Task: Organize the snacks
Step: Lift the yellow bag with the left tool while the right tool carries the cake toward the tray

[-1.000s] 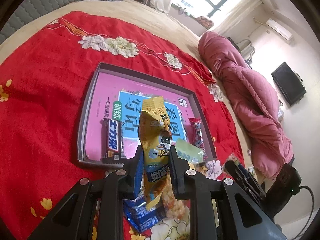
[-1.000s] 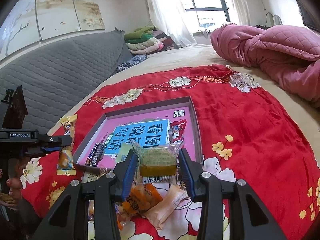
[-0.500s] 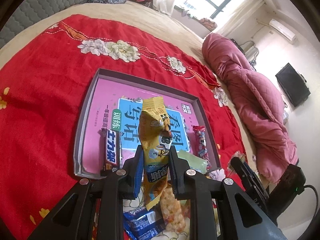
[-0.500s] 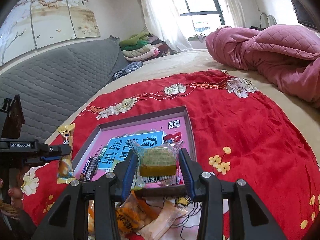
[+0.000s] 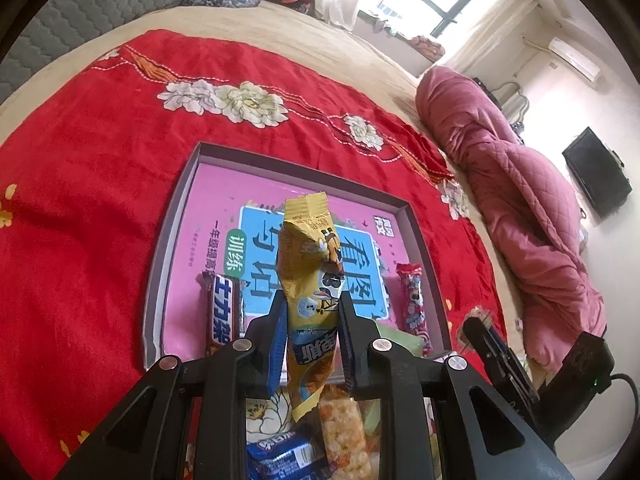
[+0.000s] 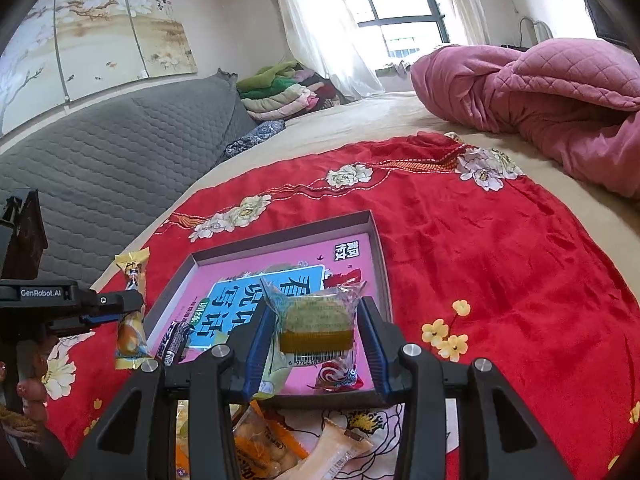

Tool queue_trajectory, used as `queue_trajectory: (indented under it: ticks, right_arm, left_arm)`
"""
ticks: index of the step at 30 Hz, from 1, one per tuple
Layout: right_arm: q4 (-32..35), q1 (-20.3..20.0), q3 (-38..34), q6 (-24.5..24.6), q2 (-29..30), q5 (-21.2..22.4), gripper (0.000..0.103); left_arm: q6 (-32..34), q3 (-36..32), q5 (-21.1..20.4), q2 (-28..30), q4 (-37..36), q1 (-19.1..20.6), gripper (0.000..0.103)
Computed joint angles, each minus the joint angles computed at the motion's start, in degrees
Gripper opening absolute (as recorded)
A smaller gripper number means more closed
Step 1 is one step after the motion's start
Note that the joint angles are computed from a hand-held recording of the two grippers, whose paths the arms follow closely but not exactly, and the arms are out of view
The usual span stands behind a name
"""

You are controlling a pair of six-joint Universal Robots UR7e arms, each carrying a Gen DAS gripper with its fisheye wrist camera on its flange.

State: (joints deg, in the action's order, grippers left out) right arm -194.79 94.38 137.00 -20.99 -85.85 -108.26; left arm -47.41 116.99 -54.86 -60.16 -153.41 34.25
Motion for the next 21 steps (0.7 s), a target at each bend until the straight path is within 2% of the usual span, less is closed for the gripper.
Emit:
queue_trajectory:
  ticks: [21]
  right_arm:
    - [4.67,-2.42,-0.64,2.34,0.55,0.69,0.043]
  left_arm:
    - [1.31,-2.27,-0.12,4.21,0.23,2.14,0.024]
